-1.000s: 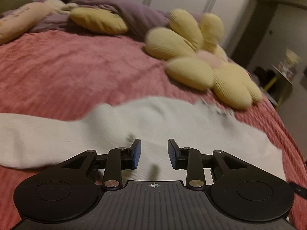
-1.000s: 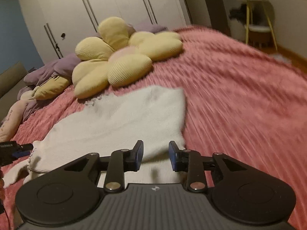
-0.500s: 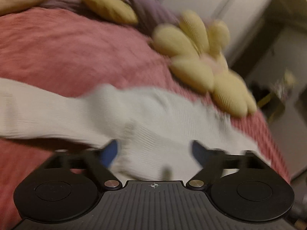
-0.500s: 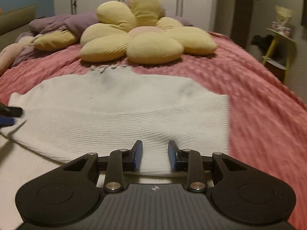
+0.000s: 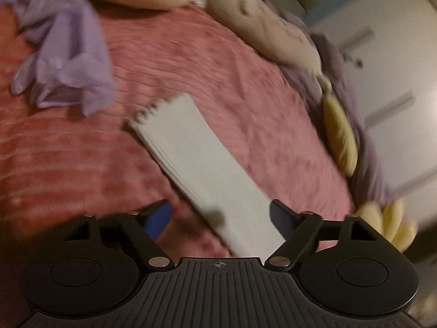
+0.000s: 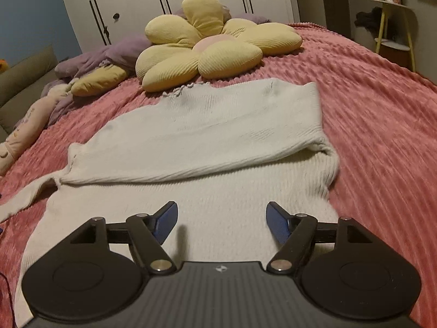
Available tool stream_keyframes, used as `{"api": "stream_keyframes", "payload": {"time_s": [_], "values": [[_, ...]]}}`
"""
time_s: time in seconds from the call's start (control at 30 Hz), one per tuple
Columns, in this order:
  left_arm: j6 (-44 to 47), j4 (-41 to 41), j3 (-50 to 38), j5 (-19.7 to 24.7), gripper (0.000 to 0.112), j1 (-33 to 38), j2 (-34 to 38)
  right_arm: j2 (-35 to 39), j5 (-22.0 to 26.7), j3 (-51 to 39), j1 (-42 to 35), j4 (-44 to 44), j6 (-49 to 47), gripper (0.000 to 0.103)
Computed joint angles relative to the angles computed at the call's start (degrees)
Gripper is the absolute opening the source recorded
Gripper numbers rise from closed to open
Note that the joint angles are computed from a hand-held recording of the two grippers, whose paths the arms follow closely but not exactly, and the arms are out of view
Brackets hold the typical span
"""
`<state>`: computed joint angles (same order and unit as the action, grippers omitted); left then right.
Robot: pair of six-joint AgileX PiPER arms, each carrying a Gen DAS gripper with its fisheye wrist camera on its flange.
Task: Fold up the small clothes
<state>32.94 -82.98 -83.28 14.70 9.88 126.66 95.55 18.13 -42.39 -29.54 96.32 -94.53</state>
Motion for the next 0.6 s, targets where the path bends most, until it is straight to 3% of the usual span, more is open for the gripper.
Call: {"api": "stream_keyframes", "payload": {"time_s": [0.07,0.1,0.23,0.3,0.33,0.5,0.6], "values": [[4.8,-6.9,-1.3,-0.2,0.077,0.7,1.6,-0.3,-1.3,-0.8,1.1,-4.0,4.5,0.072],[4.0,-7.0,-2.7,-0.6,0.070,0.8,2.7,-0.2,-1.4,-1.3,1.3,-5.8,6.8,0.072],[-3.3,-0.4,-7.3,-0.2,0.051,1.3,5.7,-0.8,-1.3,-1.8,1.9,-8.6,12.1,0.072],[-9.4,6.1,-9.0,0.5,0.013,1.2,6.5,-1.0,-2.3,-1.7,2.7,-9.2,13.0,0.072],[-9.8,7.0,-7.9,1.8,0.007,1.8,5.9,-1.1,-2.5,-1.5,3.0,-9.5,13.2,0.072],[-0.6,2.6,-4.9,0.2,0.009,0.6,3.4,-1.6,-3.3,-0.8,4.0,-9.2,11.9,0.072],[-0.3,6.0,-4.5,-0.6,0.008,-1.8,1.0,-2.1,-2.4,-0.4,3.1,-6.8,9.3,0.072]]}}
